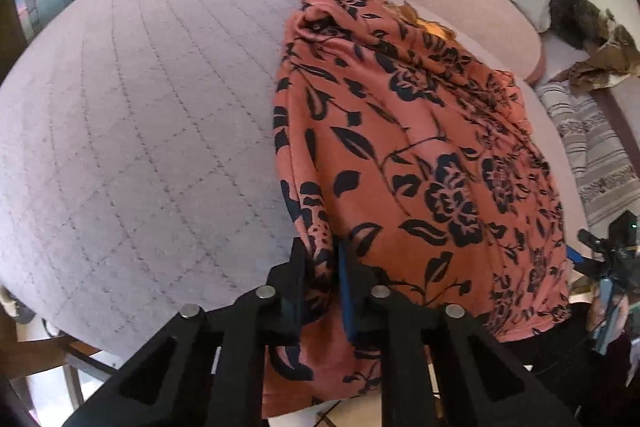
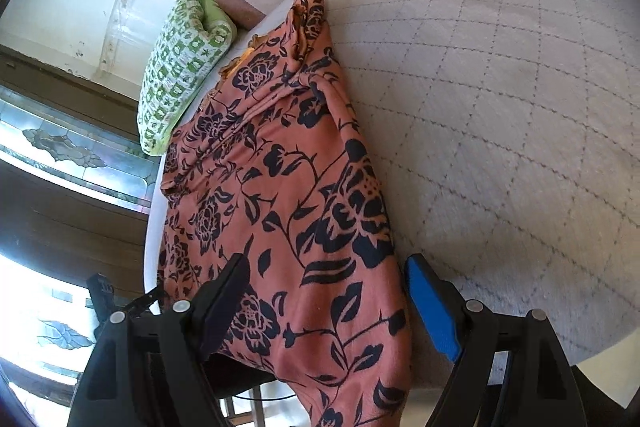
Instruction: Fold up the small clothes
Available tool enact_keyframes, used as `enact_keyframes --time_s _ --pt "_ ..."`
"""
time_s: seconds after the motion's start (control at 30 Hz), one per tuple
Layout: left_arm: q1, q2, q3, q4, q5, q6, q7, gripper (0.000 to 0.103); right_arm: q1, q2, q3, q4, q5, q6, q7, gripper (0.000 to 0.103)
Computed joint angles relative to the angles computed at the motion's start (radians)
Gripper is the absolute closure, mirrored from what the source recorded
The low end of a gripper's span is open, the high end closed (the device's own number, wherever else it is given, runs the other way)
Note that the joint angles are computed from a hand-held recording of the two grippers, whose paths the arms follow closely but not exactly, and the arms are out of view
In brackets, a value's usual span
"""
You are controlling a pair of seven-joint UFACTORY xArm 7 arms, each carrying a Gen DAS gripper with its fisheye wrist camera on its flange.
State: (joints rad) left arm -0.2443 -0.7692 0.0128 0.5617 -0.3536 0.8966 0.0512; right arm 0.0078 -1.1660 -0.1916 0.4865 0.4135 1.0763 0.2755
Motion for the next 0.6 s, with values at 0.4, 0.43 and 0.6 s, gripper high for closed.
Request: enact_keyframes --time_s 0.4,0.43,0.6 --pt "-0.009 0.056 0.050 0.012 -0.120 -0.011 0.028 0.087 0.086 0.014 0.004 -0.015 0.082 0.029 -0.049 0.061" --pt "-0.002 0.051 0.048 0.011 -0.115 -0.005 0.025 0.087 0.075 0.016 0.000 -0.016 0.078 0.040 -0.039 0.060" --pt "-0.014 0.038 0.033 0.016 -0.091 0.020 0.054 0.063 0.089 -0.022 -0.034 -0.044 0.141 0.056 -0.056 0.032"
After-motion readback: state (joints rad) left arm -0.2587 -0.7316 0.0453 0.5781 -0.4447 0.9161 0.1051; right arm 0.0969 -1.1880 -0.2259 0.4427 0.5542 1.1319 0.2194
